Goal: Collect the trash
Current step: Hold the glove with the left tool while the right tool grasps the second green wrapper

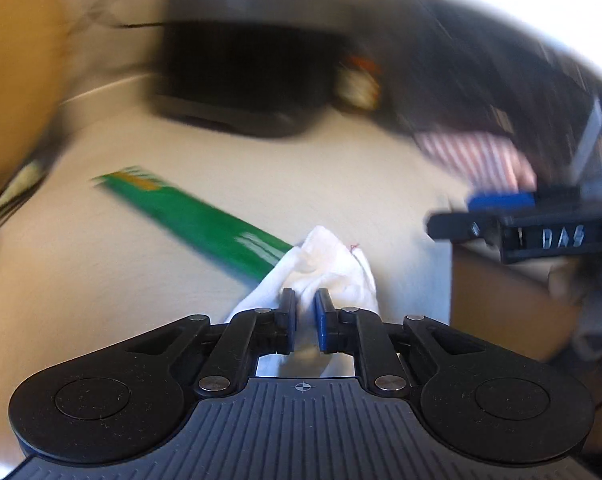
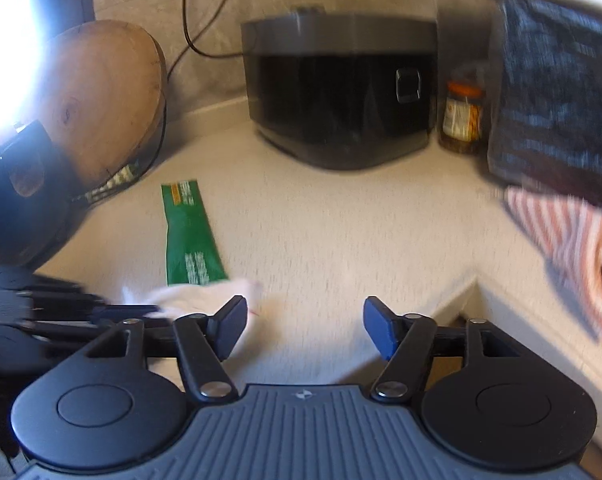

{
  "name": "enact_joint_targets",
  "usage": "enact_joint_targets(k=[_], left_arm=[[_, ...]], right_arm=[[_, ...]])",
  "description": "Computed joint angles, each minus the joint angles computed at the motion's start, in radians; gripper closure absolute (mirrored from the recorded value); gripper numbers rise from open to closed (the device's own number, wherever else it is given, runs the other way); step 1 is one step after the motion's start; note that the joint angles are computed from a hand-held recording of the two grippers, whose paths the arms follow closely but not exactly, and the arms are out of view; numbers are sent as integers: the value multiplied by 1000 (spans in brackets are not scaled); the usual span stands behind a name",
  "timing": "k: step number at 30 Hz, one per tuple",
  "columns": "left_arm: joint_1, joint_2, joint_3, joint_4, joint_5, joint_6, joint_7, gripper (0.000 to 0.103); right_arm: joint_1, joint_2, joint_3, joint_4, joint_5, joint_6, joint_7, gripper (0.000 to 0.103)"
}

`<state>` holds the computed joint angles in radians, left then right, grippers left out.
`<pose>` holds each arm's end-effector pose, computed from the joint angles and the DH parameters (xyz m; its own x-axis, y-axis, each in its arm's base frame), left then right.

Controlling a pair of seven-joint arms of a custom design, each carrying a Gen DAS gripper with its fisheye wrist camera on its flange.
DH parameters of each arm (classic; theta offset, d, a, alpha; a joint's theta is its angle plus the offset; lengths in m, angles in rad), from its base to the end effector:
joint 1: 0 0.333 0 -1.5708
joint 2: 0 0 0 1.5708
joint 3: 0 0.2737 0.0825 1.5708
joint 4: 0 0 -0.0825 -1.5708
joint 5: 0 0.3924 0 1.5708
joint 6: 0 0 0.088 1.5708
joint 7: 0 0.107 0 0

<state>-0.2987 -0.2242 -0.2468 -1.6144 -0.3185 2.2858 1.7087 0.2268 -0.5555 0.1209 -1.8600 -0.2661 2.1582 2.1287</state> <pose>0.4405 -0.2998 0.7683 -0.6238 -0.7670 0.1503 -0.5496 0.2937 -0.7821 0.3935 0.1541 0.7877 -0.0949 -0.9888 -0.1152 -0.6088 0.1492 -0.7791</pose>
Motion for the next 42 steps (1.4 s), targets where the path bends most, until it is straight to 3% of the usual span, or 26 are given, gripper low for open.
enact_joint_targets(k=[2,10,13,17,23,26,28,30,31,32,36,39,42], left_arm=[[23,-50,13,-54,-6,38,-75,89],[104,-151,15,-146,83,154,-279,90],[104,-189,41,-185,49,186,-309,90],[64,-228,102,-221,-71,195,-258,90],[176,-282,46,-266,40,207,-426,90],[185,-281,52,-266,51,185,-476,90],[177,-271,55,-257,54,182,-473,90],[165,-263,62,-251,52,181,-458,90],[161,-252,65,-242,50,179,-450,90],[157,-246,67,-236,47,176,-444,90],[155,-205,63,-208,49,170,-443,90],[168,-184,44,-189,85,164,-464,90],[197,-158,1,-159,187,168,-513,90]], right_arm=[[-4,36,1,37,-10,8,-11,26],[59,322,-40,314,157,-25,-137,26],[70,460,-28,468,176,-56,-135,26],[95,650,-17,715,157,-118,-81,26],[167,890,-32,1036,116,-227,-131,26],[202,984,-45,1164,121,-275,-164,26],[212,966,-52,1122,129,-256,-182,27],[218,895,-58,1003,111,-214,-204,36],[223,865,-60,959,88,-210,-213,49],[224,830,-61,912,68,-207,-219,54],[189,681,-47,712,52,-155,-242,54],[164,659,-38,693,73,-158,-233,53],[150,663,-31,710,109,-157,-209,44]])
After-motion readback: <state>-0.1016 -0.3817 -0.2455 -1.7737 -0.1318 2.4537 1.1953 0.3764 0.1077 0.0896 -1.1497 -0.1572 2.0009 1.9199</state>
